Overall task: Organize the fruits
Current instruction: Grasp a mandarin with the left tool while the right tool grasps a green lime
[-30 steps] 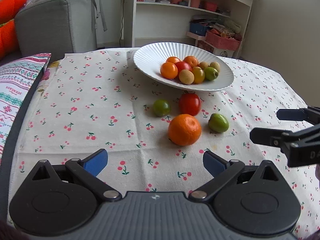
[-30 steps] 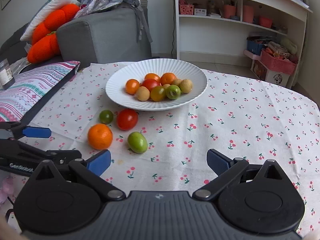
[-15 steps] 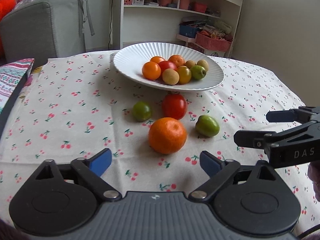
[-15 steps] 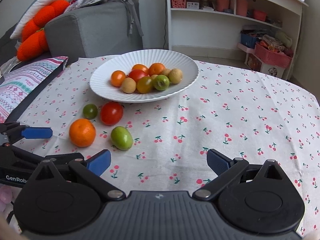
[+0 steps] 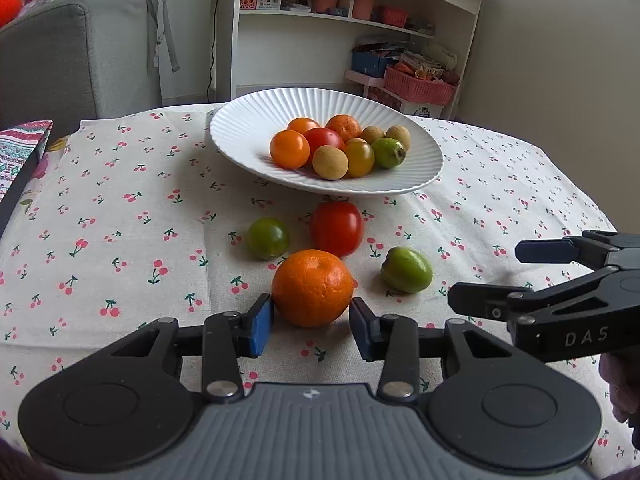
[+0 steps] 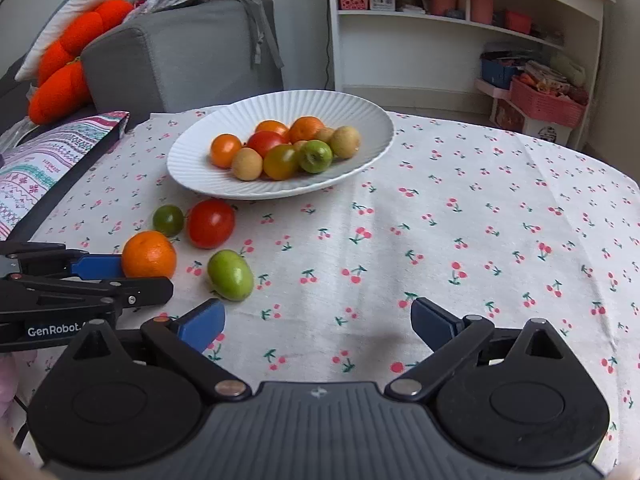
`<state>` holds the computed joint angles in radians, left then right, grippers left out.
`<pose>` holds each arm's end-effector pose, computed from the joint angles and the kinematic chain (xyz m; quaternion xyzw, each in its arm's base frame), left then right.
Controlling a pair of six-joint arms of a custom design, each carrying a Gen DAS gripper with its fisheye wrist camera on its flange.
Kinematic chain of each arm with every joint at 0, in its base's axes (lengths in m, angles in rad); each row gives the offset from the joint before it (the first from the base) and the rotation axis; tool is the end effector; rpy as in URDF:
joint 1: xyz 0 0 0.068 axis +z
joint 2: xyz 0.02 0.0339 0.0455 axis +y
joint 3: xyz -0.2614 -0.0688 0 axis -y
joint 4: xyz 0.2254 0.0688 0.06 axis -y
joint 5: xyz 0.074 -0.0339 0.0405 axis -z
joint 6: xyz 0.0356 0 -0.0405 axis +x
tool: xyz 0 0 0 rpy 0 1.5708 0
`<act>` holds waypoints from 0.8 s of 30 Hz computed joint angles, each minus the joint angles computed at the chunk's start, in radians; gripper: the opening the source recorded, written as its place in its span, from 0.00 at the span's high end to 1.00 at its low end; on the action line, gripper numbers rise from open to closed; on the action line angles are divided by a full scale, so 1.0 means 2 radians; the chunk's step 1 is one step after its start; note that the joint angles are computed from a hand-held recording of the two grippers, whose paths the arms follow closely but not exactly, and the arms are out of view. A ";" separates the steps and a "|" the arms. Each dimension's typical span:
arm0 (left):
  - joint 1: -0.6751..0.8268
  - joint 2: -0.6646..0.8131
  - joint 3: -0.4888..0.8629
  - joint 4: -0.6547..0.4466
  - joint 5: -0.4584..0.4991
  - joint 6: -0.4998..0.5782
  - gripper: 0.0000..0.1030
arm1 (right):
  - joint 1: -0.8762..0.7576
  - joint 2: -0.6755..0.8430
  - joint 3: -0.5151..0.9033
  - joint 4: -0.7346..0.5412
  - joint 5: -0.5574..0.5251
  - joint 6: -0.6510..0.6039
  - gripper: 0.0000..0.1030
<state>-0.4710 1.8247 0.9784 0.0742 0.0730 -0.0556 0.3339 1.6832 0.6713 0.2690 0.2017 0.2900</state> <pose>0.3182 -0.1650 0.1611 0.2037 0.8980 -0.1336 0.3664 0.2857 0.0915 0.1403 0.0205 0.9116 0.0351 0.4092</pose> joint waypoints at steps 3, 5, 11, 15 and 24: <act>0.004 -0.004 0.000 -0.008 0.000 0.000 0.72 | 0.005 0.005 0.004 0.005 -0.002 -0.002 0.08; 0.010 -0.011 -0.003 -0.010 0.002 0.000 0.72 | 0.009 0.010 0.007 0.009 -0.003 -0.006 0.12; 0.025 -0.026 -0.012 -0.016 0.010 0.002 0.73 | 0.024 0.030 0.029 0.004 -0.002 -0.012 0.27; 0.028 -0.030 -0.014 -0.019 0.010 0.006 0.73 | 0.032 0.044 0.042 0.002 -0.001 -0.013 0.35; 0.031 -0.027 -0.017 -0.009 0.016 0.003 0.72 | 0.039 0.056 0.058 0.005 0.006 -0.003 0.59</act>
<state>-0.4082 1.7717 0.9447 0.0571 0.1043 -0.0501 0.4111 1.7949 0.7864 0.2790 0.2142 0.2842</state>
